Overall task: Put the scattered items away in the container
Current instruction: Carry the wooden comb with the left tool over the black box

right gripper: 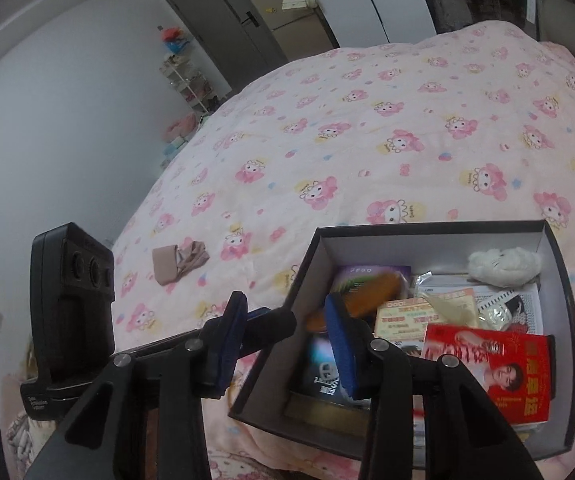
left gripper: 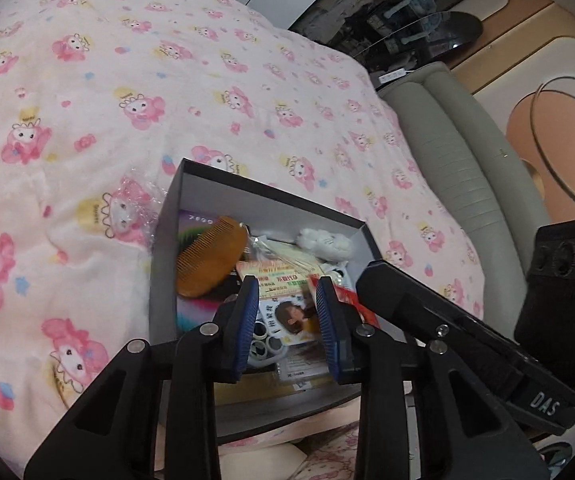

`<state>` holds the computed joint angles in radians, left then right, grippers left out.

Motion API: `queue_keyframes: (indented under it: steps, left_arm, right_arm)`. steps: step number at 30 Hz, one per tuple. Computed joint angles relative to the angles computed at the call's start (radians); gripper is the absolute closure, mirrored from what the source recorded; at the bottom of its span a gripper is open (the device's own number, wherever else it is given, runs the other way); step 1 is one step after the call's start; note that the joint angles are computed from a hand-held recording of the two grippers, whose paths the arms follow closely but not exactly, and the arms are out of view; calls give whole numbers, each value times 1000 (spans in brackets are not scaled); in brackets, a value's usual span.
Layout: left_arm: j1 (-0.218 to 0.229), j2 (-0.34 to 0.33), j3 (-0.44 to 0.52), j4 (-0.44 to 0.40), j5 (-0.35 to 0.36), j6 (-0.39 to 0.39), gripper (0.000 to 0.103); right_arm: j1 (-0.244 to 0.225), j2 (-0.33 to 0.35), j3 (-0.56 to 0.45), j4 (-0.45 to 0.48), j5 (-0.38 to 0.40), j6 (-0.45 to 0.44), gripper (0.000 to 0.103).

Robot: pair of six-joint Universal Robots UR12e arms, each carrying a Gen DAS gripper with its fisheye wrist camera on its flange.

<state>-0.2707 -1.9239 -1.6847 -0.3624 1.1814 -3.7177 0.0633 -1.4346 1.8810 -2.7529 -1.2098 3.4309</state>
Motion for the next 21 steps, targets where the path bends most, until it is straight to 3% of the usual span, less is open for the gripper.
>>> queue_keyframes:
  steps: [5, 9, 14, 17, 19, 21]
  left_arm:
    - [9, 6, 7, -35, 42, 15, 74]
    - [19, 4, 10, -58, 25, 45, 70]
    - [-5, -49, 79, -183, 17, 132, 69]
    - [-10, -98, 144, -297, -24, 116, 69]
    - [-31, -121, 191, -368, 66, 122, 62]
    - [-41, -141, 231, -425, 125, 119, 62]
  right_arm:
    - [-8, 17, -8, 19, 35, -11, 66]
    - [-27, 21, -2, 40, 17, -15, 66]
    - [-61, 18, 1, 123, -83, 14, 65]
    - [-56, 34, -27, 202, -148, -59, 63]
    - [-39, 56, -54, 243, -228, -119, 63]
    - [-35, 80, -79, 277, -260, -162, 63]
